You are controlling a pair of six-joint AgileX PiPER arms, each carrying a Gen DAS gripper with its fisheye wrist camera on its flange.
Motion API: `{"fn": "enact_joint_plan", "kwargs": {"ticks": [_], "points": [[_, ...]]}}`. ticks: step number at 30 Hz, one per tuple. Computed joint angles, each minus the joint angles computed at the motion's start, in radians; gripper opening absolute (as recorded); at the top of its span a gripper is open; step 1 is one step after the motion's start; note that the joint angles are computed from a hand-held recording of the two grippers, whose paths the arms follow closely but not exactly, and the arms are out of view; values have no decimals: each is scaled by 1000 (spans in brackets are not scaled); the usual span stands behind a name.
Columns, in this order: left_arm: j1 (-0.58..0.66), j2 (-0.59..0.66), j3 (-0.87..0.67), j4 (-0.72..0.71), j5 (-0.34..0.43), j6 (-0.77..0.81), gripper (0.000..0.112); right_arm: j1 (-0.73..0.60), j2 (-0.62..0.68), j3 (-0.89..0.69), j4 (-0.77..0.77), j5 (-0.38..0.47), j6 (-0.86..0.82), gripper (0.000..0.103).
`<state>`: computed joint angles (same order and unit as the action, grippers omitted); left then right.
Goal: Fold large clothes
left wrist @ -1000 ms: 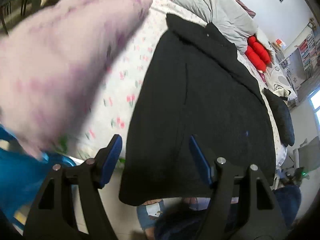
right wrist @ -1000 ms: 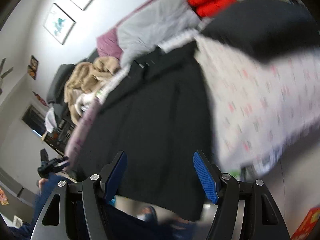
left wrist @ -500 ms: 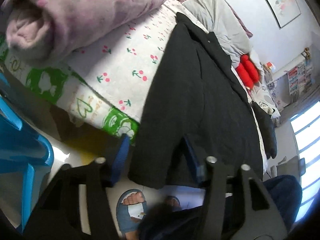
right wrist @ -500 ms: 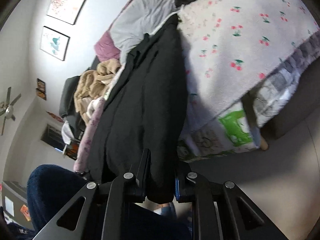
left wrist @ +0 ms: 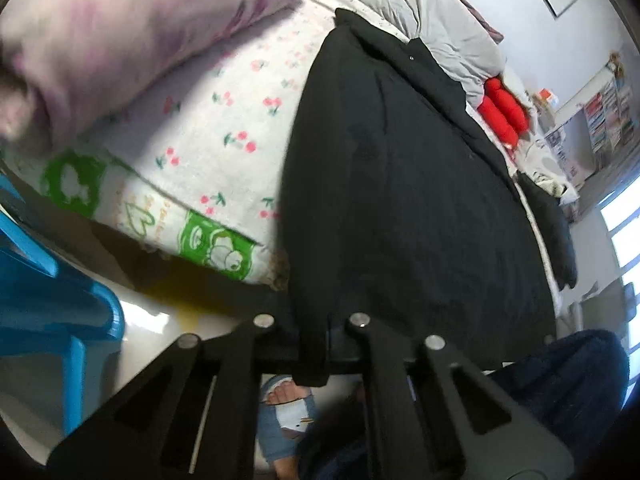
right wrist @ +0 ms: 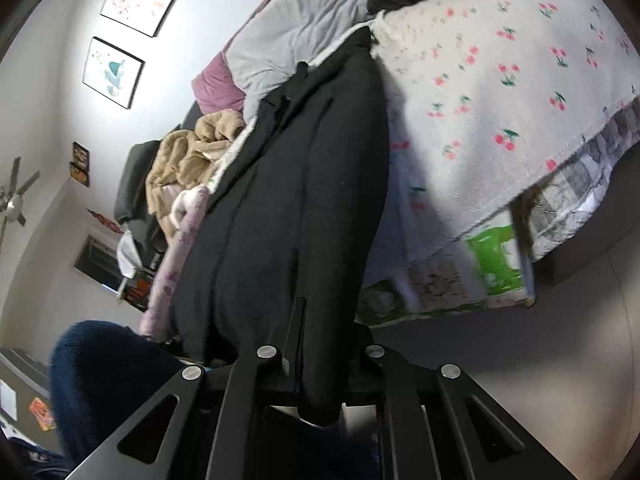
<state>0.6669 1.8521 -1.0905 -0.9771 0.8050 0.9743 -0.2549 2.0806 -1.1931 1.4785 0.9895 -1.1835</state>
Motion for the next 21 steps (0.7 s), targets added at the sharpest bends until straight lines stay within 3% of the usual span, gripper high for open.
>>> {"fn": "enact_joint_plan", "kwargs": {"ticks": [3,8,13,18,21], "points": [[-39,-64,-20,126,-16,-134,7,11,-61,-15,-33,-13,95,8],[-34,-128,-135,226,94,-289,7,8,-145,-75,-41,1,216,6],[-13,-148,-312,209,272,-394,6,14,-195,-169,2,9,314,6],[-32,-104,-563,208,360,-574,6,21,-128,-380,22,4,491,6],[-8,-109,-638,196,395,-613,6,14,-142,-419,60,8,526,6]]}}
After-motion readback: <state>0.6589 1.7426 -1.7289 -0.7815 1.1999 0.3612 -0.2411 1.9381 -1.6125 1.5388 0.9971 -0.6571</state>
